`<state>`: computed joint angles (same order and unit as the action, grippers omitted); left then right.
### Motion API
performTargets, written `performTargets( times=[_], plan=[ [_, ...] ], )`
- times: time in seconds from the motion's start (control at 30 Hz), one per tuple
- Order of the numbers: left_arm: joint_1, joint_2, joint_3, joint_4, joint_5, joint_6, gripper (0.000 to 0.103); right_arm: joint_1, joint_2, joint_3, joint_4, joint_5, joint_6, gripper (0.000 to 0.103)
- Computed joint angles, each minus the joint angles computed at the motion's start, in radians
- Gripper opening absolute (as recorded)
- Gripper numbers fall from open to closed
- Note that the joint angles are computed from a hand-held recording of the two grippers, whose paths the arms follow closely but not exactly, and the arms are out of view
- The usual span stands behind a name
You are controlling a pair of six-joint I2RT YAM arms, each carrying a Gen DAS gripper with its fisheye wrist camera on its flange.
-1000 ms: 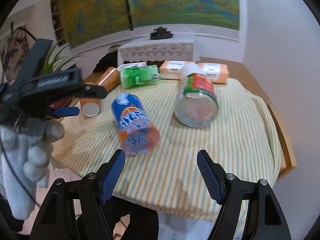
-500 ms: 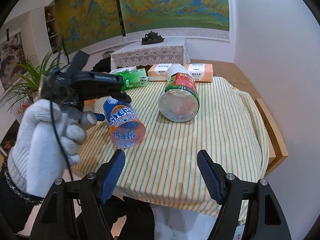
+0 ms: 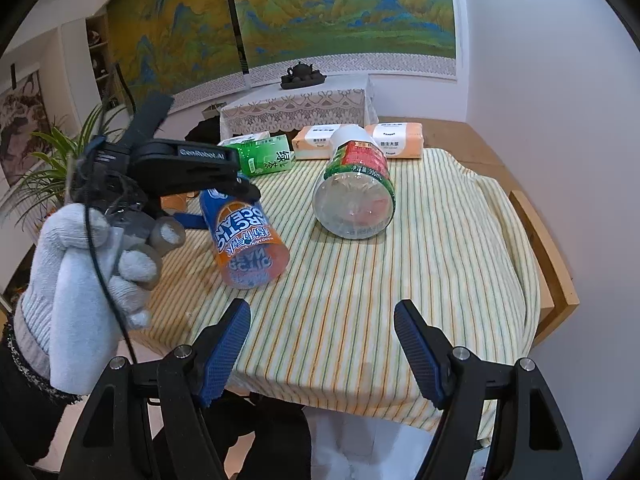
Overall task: Flip cup upside down
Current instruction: 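Close the left gripper around the blue can's body, then lift the blue can with the left gripper and rotate it upright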
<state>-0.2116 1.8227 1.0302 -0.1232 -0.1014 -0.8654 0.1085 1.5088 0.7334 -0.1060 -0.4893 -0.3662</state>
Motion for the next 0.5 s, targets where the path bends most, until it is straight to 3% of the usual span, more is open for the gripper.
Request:
performTargets(
  times=[0.3,0.5],
  plan=[
    [-0.162,-0.012,0.050,-0.037,-0.417,0.291,0.078,0.011,0.022,-0.002,0.016,0.000,0.024,0.071],
    [-0.207,-0.013,0.020,-0.003,-0.511,0.362,0.078,0.009,0.018,-0.022,0.049,0.009,0.057,0.071]
  ],
)
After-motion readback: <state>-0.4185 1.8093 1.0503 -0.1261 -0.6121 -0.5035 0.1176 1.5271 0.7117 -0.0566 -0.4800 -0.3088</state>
